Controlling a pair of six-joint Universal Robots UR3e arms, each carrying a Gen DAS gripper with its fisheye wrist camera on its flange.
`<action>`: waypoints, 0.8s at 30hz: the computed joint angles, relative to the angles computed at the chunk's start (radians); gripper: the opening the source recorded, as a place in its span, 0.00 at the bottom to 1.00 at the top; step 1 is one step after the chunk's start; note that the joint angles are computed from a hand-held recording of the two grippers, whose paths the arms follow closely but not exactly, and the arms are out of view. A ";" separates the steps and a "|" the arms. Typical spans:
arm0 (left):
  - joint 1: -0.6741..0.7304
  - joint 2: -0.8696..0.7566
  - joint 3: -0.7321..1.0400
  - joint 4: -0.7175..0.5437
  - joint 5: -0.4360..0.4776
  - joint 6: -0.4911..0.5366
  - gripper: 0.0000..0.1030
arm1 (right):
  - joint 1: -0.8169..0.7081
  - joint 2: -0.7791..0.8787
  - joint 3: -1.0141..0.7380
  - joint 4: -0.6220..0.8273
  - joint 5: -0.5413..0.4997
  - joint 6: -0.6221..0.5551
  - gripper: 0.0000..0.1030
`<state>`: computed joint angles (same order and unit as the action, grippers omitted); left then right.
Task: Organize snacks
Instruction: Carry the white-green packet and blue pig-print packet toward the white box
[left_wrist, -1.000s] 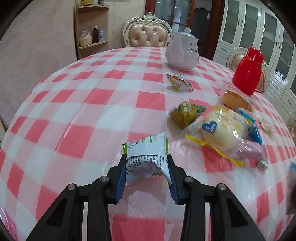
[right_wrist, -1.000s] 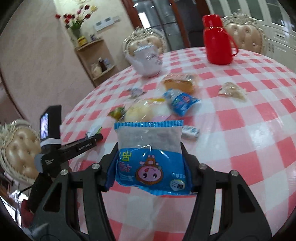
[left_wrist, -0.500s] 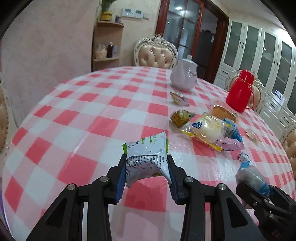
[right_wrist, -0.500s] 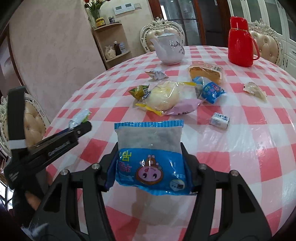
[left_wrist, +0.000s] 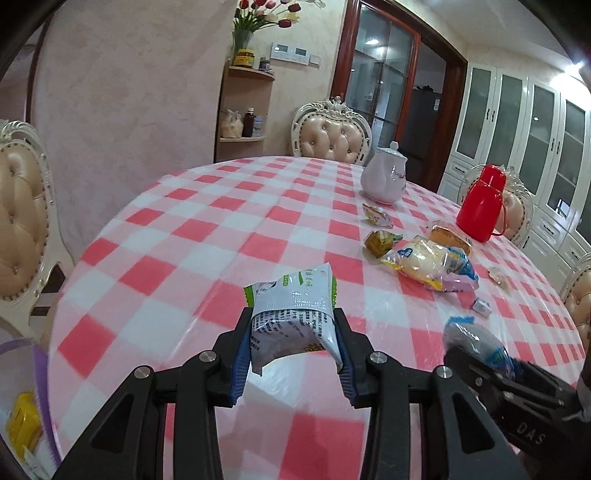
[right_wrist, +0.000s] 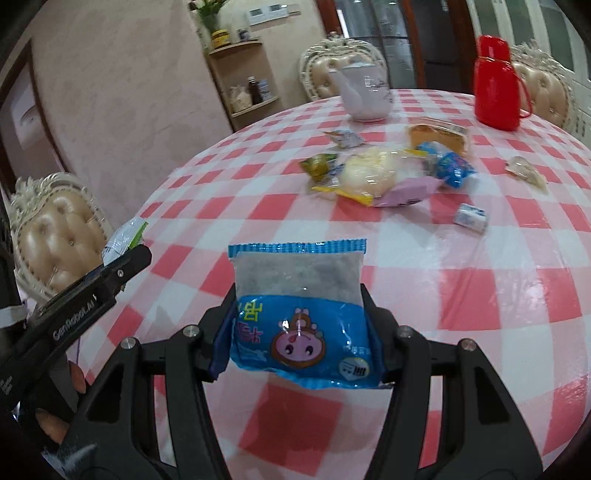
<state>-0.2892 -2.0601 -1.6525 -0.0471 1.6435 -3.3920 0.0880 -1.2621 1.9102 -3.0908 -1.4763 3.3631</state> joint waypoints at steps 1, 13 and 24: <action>0.005 0.018 -0.031 0.012 0.002 0.003 0.40 | 0.013 0.006 -0.008 0.000 0.002 -0.006 0.60; 0.100 0.273 -0.368 0.099 0.012 0.064 0.40 | 0.185 0.121 -0.145 0.023 0.065 -0.062 0.60; 0.296 0.547 -0.675 0.146 -0.041 0.142 0.40 | 0.335 0.244 -0.329 0.087 0.138 -0.140 0.60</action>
